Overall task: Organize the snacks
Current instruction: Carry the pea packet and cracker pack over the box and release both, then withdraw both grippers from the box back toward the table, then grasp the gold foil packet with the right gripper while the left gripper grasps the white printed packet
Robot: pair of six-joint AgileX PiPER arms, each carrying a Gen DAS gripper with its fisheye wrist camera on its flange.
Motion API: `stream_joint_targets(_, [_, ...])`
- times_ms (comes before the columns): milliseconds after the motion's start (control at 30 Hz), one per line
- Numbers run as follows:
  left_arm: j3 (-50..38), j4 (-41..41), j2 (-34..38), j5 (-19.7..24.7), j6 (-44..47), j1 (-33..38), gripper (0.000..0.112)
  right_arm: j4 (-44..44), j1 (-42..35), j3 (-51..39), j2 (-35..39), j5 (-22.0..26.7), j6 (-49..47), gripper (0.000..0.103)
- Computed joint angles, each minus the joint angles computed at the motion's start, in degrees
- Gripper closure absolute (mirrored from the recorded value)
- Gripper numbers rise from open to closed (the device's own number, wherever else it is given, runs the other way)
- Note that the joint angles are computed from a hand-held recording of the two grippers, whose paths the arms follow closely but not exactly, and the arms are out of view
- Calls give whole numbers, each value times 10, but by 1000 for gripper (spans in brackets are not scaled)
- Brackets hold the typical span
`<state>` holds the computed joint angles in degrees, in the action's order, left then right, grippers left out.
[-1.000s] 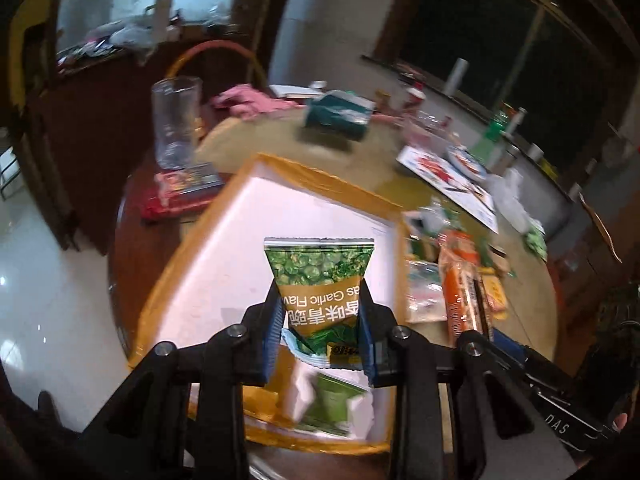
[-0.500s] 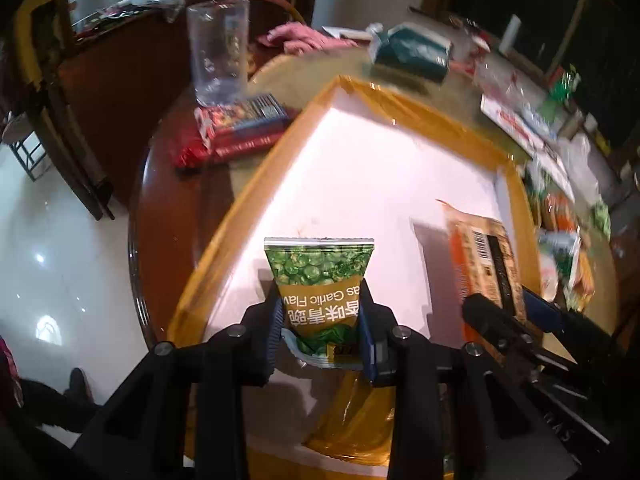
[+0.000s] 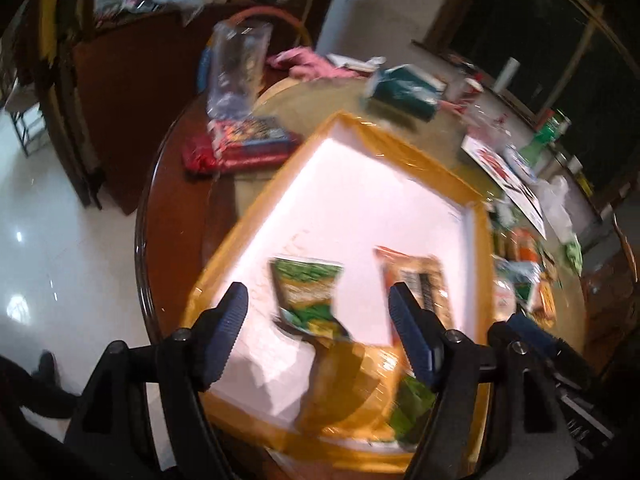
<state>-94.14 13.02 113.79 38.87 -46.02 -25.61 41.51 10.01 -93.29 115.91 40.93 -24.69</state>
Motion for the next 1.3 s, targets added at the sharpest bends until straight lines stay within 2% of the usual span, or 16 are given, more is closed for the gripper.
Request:
stream_joint_targets(100, [1, 36, -9, -4, -11, -46, 34, 74, -43, 91, -51, -17, -79, 34])
stream_joint_targets(200, [-31, 19, 6, -2, 31, -89, 32, 127, -100, 155, -74, -6, -132, 34])
stream_joint_targets(367, [-150, -28, 75, 52, 107, -138, 32, 145, -188, 203, -83, 19, -164, 34])
stream_joint_targets(500, [-205, -44, 107, 82, 116, -152, 32, 95, -215, 174, -56, 5, -110, 34])
stream_joint_targets(600, [-210, -38, 111, 92, 109, -157, 32, 70, -214, 122, -14, 7, -77, 34])
stream_joint_targets(700, [-200, -34, 105, 96, 97, -160, 32, -12, -192, 37, 44, 30, -11, 34])
stream_joint_targets(767, [-191, -25, 99, 93, 93, -160, 32, -82, -172, 7, 62, 14, 55, 34])
stream_joint_targets(833, [-181, -18, 94, 90, 86, -160, 32, -108, -159, -23, 81, 17, 72, 34])
stream_joint_targets(867, [-179, -22, 94, 88, 89, -158, 32, -129, -150, -19, 78, 3, 88, 34])
stream_joint_targets(933, [-180, -27, 95, 87, 91, -156, 32, -157, -140, -9, 71, -9, 104, 36])
stream_joint_targets(1000, [-184, -33, 99, 89, 94, -154, 32, -163, -134, 21, 52, -24, 97, 49])
stream_joint_targets(1067, [-190, -40, 102, 90, 101, -152, 32, -164, -132, 65, 26, -46, 83, 54])
stream_joint_targets(1100, [-197, -43, 106, 93, 104, -152, 32, -159, -134, 97, 8, -64, 68, 60])
stream_joint_targets(1167, [-221, -53, 120, 106, 116, -151, 32, -137, -140, 145, -18, -90, 32, 69])
stream_joint_targets(1300, [-326, -86, 178, 161, 149, -144, 32, -34, -179, 230, -65, -103, -79, 71])
